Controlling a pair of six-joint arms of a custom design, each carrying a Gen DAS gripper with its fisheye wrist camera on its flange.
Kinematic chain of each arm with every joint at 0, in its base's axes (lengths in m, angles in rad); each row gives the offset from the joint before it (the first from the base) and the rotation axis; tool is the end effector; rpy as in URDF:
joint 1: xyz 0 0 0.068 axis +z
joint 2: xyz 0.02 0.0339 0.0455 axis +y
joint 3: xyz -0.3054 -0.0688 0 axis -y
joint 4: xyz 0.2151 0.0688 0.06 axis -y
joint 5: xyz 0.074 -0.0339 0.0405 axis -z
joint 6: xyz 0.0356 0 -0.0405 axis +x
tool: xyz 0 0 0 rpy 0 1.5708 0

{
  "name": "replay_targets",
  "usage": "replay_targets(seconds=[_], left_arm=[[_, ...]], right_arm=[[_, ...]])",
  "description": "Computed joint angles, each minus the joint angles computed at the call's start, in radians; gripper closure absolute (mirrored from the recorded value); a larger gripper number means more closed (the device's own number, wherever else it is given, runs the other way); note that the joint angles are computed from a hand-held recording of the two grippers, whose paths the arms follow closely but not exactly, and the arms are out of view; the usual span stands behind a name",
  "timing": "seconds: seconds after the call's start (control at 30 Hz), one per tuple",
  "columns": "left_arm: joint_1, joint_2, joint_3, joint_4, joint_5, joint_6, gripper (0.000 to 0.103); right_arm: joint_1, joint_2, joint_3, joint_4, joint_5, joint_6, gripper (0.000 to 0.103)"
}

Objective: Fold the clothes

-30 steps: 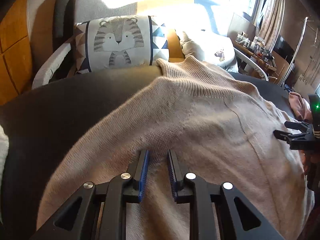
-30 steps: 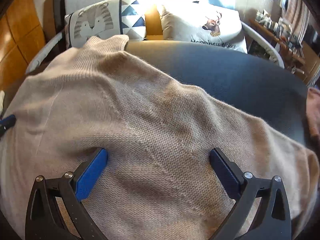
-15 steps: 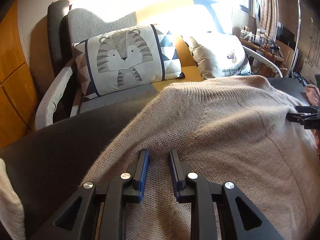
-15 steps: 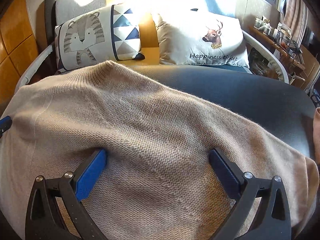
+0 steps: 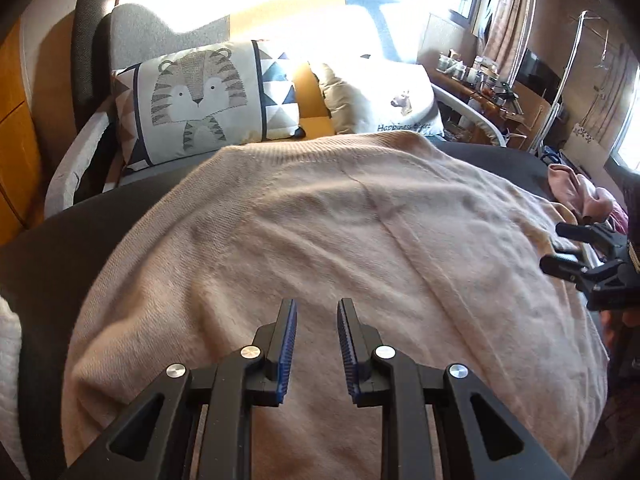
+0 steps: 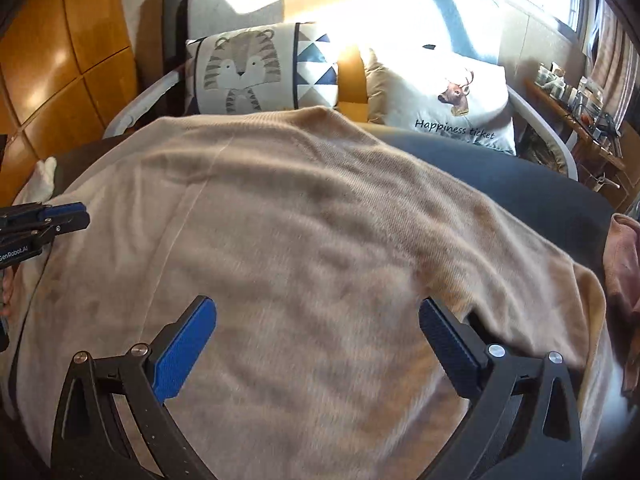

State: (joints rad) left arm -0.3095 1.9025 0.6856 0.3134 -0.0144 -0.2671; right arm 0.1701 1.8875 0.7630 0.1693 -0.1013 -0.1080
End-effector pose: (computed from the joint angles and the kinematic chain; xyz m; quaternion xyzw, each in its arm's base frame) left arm 0.3031 -0.0964 0.1352 0.0177 0.9447 -0.0866 0.3159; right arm 0.3200 0.0586 0.1462 -0.1471 0.9405 0.0576 0.3009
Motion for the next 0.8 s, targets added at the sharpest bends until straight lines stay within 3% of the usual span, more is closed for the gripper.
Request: replay_targets(seconds=[0.23,0.47,0.5,0.67,0.8], left_arm=[[-0.153,-0.076,-0.131,0.054,0.048,-0.203,0.081],[-0.308,-0.028,-0.194,0.148,0.016,-0.275,0.081],[-0.296,-0.019,-0.23,0.213,0.022,-0.278,0.084],[-0.221,0.027,-0.372,0.485,0.072,-0.237,0.085],[-0.112,0.084,-0.474,0.69,0.195,-0.222,0.089]], right_arm=[[0.05,-0.08,-0.221,0.098,-0.003,0.013,0.0],[0.003,-0.082,-0.398,0.221,-0.045,-0.014,0.0],[0.005,-0.085,-0.448,0.306,-0.036,-0.025,0.0],[0.068,-0.076,-0.51,0.426,0.034,0.057,0.0],[0.096,-0.068,-0.533,0.48,0.069,0.116,0.0]])
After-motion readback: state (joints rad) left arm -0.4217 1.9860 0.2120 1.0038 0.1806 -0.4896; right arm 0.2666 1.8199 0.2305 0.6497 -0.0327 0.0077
